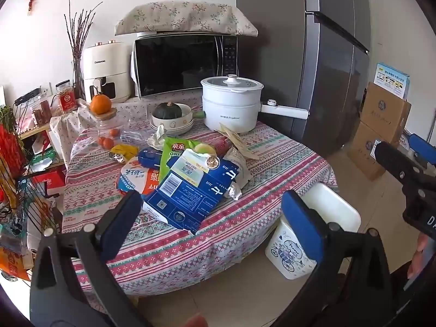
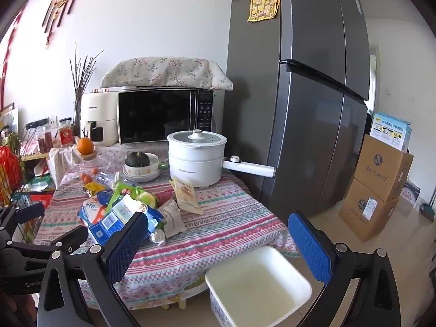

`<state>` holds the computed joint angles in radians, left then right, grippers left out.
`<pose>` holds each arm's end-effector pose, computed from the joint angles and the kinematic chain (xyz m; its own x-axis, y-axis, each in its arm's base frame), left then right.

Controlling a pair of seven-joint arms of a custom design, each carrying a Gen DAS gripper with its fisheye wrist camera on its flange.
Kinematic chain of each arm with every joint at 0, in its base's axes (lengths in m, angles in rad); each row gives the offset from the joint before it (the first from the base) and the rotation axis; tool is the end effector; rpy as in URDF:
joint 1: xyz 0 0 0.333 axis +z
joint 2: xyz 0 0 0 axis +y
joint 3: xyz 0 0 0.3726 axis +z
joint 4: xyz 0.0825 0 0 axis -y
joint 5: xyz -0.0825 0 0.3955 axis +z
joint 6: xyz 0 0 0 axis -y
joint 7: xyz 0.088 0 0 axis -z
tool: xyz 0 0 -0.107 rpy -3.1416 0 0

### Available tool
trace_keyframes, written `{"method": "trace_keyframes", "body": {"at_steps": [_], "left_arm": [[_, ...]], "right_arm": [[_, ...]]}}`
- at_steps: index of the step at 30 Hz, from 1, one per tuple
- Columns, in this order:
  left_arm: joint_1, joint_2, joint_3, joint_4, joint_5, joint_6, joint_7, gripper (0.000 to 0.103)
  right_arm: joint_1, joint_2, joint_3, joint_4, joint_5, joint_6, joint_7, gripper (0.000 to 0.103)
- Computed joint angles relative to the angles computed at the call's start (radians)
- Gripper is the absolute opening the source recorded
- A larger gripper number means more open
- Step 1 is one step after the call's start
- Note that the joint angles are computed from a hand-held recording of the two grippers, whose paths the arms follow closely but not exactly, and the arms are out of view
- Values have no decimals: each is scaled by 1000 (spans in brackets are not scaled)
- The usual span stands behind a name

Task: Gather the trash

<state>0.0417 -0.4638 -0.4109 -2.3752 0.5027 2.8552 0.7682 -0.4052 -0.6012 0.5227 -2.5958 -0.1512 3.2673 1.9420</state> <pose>0.4037 -0.2225 0.6262 -0.0380 -0.9993 0.0057 -0.5474 0.0160 -0.8367 0.3952 0.1125 0.6096 -0.0228 -0.9971 0.0725 -0.3496 -0.0600 -0.9350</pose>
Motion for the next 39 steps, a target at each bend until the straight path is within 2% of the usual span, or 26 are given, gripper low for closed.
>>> {"method": "trace_keyframes", "body": {"at_steps": [1, 9, 10, 11, 13, 25, 39], "left_arm": [[3, -1, -2, -1, 2, 0, -3, 102], [12, -8, -5, -4, 12, 3, -16, 102], [14, -10, -5, -5, 13, 5, -18, 102], [16, -11, -6, -6, 14, 7, -19, 102], [18, -13, -7, -5, 15, 5, -20, 102], [24, -15, -10, -8, 19, 8, -26, 102], [30, -17, -9, -9, 18, -4, -21, 102]], "right_arm": [[25, 9, -22, 0, 8, 0, 4, 103], [-30, 0, 27, 3, 12, 17, 0, 103], [-25, 2, 24, 5, 13, 14, -4, 103], [15, 8, -11, 2, 16, 6, -6, 103], [22, 9, -15, 4, 16, 3, -7, 103], [-12, 9, 28, 1, 21, 22, -5, 103], [0, 14, 16, 3, 27, 21, -15, 103]]}}
